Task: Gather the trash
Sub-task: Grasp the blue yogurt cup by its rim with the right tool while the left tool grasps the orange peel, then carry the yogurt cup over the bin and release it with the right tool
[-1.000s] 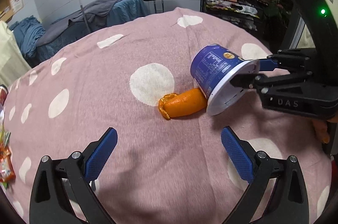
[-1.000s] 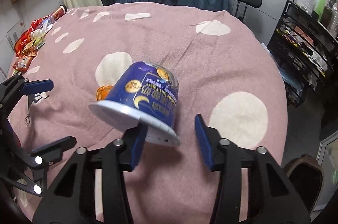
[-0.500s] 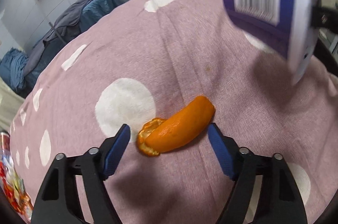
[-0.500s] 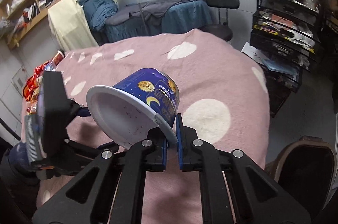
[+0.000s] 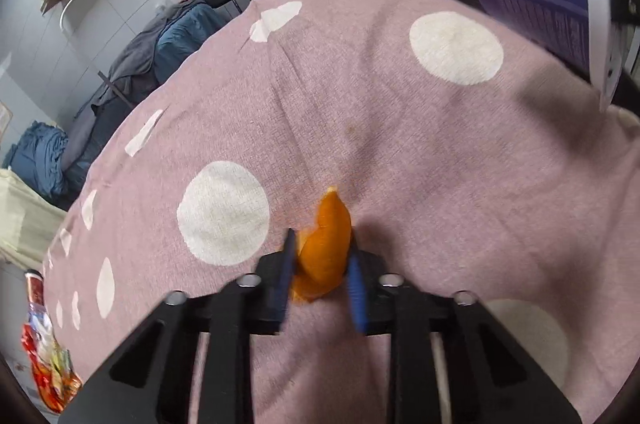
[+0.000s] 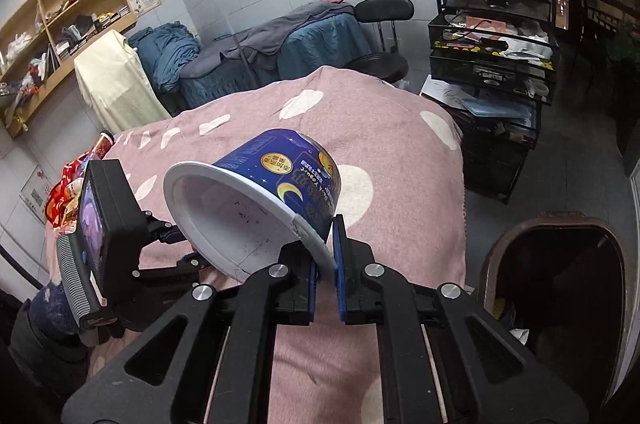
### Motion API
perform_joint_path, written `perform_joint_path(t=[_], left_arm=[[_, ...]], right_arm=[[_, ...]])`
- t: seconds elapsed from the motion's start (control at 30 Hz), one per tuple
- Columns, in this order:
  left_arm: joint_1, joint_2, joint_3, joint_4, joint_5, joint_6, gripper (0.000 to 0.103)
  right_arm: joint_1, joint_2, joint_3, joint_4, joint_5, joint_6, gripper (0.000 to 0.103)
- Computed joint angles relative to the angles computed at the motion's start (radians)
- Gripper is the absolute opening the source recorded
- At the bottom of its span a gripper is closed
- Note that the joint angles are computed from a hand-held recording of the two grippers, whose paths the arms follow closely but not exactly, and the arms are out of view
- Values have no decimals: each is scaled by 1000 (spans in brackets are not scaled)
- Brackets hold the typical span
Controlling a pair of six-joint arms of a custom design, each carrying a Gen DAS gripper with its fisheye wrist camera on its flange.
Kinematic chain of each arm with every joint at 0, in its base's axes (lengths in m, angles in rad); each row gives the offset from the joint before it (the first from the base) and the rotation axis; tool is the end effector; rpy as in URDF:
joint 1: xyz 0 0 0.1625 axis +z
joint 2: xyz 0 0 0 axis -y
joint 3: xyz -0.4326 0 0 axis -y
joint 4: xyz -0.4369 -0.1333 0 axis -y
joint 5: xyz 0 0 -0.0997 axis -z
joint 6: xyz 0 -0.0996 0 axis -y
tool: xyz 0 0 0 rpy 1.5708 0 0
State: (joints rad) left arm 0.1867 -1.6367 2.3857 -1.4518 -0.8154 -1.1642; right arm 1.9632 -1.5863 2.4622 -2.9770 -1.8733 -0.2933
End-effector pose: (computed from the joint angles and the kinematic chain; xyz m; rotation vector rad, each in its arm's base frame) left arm -0.2580 -0.2539 0.1737 0.6041 2.0110 -0.5038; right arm 0.2514 -0.3366 0.2279 0.8227 -2.6456 0.7717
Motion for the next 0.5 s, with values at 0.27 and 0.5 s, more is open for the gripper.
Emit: perform_joint_path(t=[0.27,0.5], left_arm=[[-87,-80,30,-48,-3,-154,18],[-156,-135,60,-93,-3,-256,18]], right_arm=[[-18,-104,49,32,22,2,9],[-39,-205,90,74,50,1,9]])
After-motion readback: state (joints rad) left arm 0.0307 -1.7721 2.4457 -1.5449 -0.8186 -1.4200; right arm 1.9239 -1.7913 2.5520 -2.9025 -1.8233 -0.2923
